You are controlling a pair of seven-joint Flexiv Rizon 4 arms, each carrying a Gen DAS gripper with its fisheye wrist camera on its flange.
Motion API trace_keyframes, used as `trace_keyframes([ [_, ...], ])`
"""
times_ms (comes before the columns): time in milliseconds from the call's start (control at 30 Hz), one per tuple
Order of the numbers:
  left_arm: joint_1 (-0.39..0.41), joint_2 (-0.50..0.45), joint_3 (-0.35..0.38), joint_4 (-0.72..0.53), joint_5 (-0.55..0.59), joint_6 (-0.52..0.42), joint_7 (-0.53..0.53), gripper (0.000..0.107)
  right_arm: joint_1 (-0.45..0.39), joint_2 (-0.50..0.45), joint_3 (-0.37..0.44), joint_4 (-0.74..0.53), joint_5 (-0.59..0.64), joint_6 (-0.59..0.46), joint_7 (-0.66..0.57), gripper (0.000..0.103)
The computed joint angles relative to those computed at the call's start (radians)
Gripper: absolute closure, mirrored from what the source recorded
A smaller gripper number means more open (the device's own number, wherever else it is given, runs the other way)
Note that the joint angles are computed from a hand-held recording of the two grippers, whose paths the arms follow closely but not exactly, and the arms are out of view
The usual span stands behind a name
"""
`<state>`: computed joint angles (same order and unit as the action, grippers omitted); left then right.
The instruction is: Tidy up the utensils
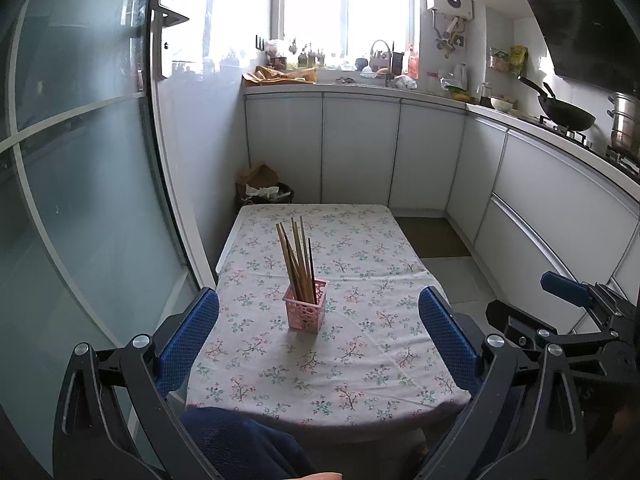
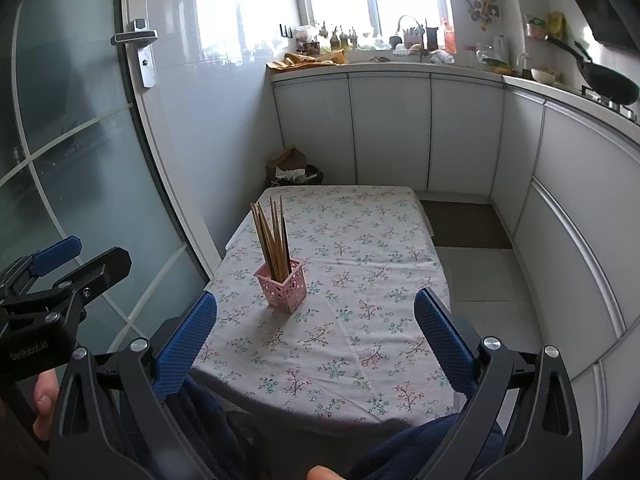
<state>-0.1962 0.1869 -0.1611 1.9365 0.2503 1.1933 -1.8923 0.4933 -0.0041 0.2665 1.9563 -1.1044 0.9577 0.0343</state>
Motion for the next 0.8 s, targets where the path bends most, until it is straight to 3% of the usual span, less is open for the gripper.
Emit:
trace_keyframes([
  [800, -0.006, -0.013, 0.009, -0.002, -0.02, 0.01, 0.024, 0.011, -0.004, -0.008, -0.007, 0.002, 0.001, 0.013, 0.006, 0.007],
])
